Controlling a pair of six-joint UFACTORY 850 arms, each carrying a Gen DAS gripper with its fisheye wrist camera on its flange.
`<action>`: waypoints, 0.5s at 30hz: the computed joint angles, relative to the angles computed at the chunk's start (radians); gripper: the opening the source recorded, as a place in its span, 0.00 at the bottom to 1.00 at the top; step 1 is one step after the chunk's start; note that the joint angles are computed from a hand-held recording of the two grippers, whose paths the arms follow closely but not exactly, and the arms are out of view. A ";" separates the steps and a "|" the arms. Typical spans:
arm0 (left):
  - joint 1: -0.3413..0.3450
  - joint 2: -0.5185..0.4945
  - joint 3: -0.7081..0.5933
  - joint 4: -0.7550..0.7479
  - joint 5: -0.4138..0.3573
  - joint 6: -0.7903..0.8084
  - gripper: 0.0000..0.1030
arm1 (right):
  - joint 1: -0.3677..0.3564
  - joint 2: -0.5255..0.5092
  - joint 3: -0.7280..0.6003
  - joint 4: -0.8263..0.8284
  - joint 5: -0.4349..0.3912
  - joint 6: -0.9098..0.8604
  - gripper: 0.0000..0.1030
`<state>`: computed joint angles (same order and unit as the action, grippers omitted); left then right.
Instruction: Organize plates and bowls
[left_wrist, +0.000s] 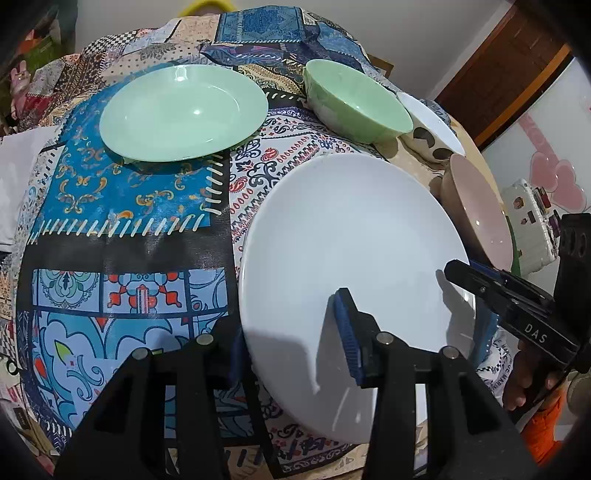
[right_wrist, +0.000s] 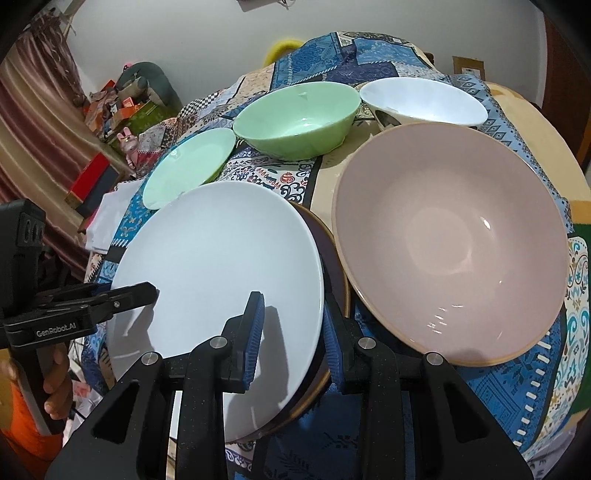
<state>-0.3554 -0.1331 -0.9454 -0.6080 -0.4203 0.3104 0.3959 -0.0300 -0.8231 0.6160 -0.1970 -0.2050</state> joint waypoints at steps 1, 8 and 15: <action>0.001 -0.002 -0.001 -0.003 0.000 0.002 0.43 | 0.002 -0.001 -0.001 -0.012 0.002 0.013 0.28; 0.013 -0.021 -0.007 -0.064 -0.019 0.055 0.43 | 0.004 0.001 0.001 -0.052 0.002 0.050 0.27; 0.009 -0.030 -0.014 -0.055 -0.020 0.046 0.44 | -0.013 0.013 0.013 0.076 -0.007 -0.084 0.27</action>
